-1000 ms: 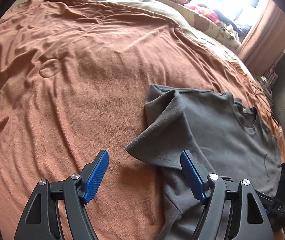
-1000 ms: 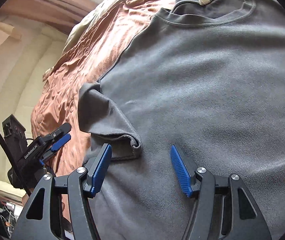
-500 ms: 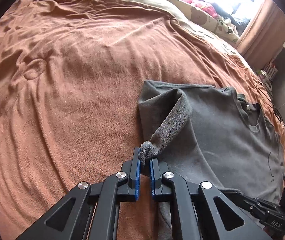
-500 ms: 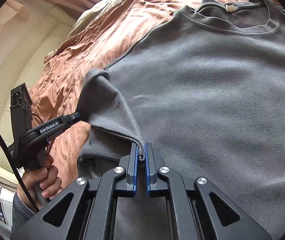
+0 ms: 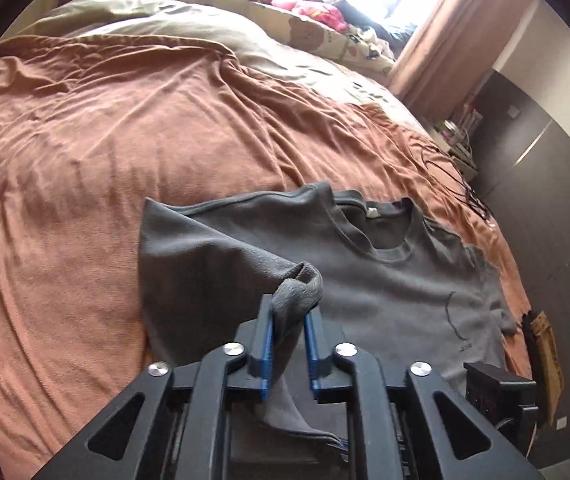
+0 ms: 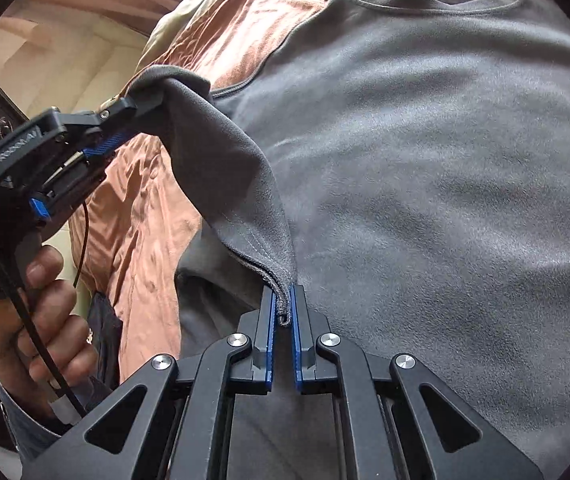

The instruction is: Fold small clothes

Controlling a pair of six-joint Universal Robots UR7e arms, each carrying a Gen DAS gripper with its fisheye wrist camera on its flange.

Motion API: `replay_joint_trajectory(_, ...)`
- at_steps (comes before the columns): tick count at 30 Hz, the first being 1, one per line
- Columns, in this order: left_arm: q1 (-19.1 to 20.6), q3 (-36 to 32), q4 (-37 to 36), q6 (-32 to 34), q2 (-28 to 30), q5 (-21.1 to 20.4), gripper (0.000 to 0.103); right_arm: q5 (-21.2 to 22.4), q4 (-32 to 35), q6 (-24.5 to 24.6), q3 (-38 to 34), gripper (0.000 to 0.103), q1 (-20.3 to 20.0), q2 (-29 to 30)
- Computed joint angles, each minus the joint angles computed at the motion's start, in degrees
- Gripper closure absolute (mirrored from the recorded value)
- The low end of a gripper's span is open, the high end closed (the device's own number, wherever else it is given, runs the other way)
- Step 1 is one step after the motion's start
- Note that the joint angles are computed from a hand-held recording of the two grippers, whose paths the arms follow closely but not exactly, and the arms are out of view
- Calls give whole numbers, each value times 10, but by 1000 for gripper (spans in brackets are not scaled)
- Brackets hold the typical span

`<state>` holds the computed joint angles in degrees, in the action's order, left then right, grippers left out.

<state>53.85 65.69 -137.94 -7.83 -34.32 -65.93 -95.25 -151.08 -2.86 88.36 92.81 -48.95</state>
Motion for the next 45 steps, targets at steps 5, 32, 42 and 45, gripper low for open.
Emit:
replay_joint_trajectory(5, -7, 29, -43, 13, -11, 30, 28, -10, -45, 2, 16, 40, -5, -19)
replay_joint_trajectory(32, 51, 157, 18, -75, -94, 33, 53, -4, -20, 17, -162, 54, -18, 90)
replay_joint_trajectory(42, 56, 172, 17, -69, -104, -4, 88, -8, 26, -4, -234, 99, -22, 130)
replay_joint_trajectory(45, 50, 175, 20, -61, -106, 13, 91, -36, 4, -18, -216, 103, -16, 120)
